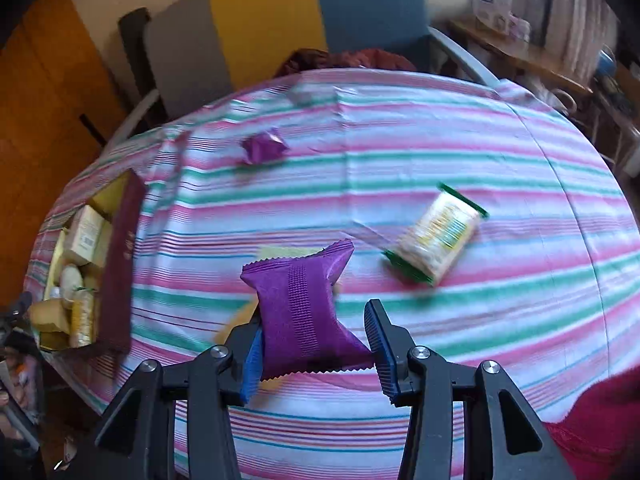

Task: Organize objects
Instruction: 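Carry the purple pouch into the gold tray and open the right tool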

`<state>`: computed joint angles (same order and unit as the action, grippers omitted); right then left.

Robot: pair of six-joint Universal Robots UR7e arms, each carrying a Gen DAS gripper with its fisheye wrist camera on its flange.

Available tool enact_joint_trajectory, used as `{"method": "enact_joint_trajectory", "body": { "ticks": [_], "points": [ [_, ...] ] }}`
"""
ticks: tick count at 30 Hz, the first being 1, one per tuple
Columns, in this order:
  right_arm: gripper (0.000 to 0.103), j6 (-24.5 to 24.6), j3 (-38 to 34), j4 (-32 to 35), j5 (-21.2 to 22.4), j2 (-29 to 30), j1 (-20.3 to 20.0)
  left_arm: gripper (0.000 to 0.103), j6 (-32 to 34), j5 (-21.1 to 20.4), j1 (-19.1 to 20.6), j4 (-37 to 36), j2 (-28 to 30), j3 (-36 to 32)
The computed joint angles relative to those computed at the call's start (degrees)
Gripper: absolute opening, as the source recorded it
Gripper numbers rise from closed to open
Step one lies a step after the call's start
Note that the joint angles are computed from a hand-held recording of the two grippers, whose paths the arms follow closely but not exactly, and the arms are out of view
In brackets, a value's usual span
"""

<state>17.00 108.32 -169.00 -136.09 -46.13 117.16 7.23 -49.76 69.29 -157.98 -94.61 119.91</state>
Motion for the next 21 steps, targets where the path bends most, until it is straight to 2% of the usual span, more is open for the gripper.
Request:
{"method": "enact_joint_trajectory", "body": {
  "ticks": [5,13,17,21],
  "points": [
    [0.047,-6.13,-7.71,0.00,4.63,6.10,2.28,0.061,0.40,0.47,0.26,-1.10,-0.99,0.14],
    [0.047,-12.60,-25.39,6.68,14.51,19.88,4.65,0.061,0.93,2.11,1.47,-2.30,-2.81,-0.19],
    [0.047,-14.43,-34.89,11.74,17.46,26.62,5.63,0.061,0.86,2.27,2.65,-2.79,-3.45,-0.23],
    [0.048,-15.76,-45.53,18.35,18.13,33.75,6.28,0.061,0.23,1.99,3.89,-2.54,-3.38,-0.66]
  ]
}}
